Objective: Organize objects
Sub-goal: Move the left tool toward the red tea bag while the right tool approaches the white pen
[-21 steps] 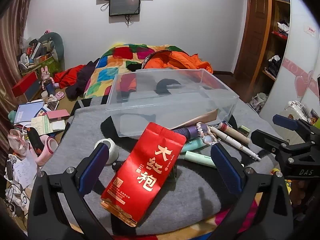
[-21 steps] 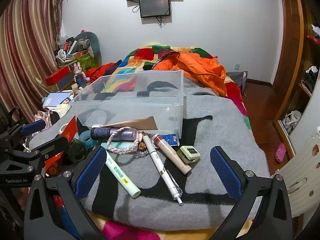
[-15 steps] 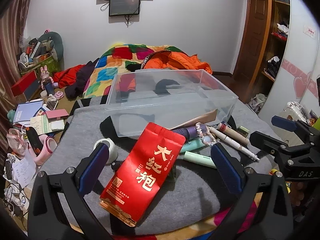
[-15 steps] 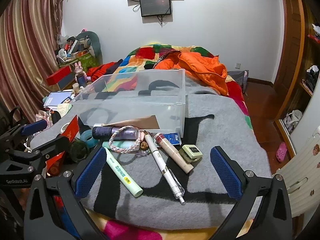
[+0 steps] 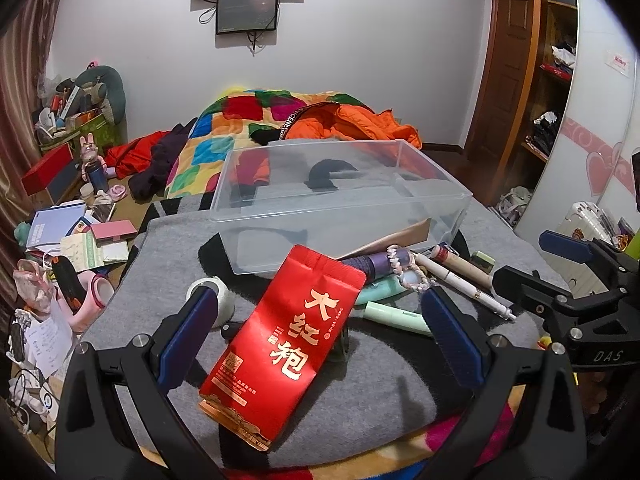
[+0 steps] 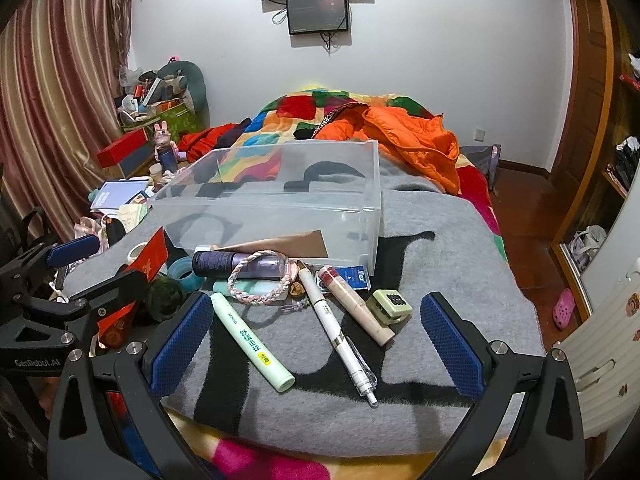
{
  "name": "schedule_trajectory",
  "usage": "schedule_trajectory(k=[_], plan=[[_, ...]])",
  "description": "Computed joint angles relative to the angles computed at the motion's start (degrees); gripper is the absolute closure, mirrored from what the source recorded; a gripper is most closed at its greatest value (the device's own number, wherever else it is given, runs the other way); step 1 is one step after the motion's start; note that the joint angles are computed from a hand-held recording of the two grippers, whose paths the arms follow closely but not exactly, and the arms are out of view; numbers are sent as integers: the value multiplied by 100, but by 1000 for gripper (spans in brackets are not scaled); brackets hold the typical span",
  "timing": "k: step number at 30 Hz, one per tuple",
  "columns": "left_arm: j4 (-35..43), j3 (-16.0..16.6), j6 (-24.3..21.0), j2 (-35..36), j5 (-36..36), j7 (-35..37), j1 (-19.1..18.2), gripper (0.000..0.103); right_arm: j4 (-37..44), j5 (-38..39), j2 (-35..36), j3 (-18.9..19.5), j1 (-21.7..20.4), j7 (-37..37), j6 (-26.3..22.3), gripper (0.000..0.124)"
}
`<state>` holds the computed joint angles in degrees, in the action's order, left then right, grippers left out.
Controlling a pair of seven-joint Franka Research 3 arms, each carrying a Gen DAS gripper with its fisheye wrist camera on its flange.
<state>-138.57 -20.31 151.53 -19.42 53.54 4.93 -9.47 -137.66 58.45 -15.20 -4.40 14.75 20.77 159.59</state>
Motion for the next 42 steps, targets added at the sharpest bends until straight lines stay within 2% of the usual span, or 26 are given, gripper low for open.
schedule_trajectory(k=[11,12,23,31,42], plan=[[20,1,19,18,-16,7,-25,0,26,-98,4,-1,-38,157,-43,21],[-20,56,154,2,-14,100,-40,0,27,-91,3,-3,-34,146,-43,21],[-67,11,240,-58,-90,130,24,0,13,-70,2,-4,-33,129,-29,21],[-150,56,511,-101,-227,263,70,0,26,-32,7,-12,-25,67,-65,21],[-310,-51,864,-212,-125,116,300,0,76,21,51,-15,-57,47,-213,21]])
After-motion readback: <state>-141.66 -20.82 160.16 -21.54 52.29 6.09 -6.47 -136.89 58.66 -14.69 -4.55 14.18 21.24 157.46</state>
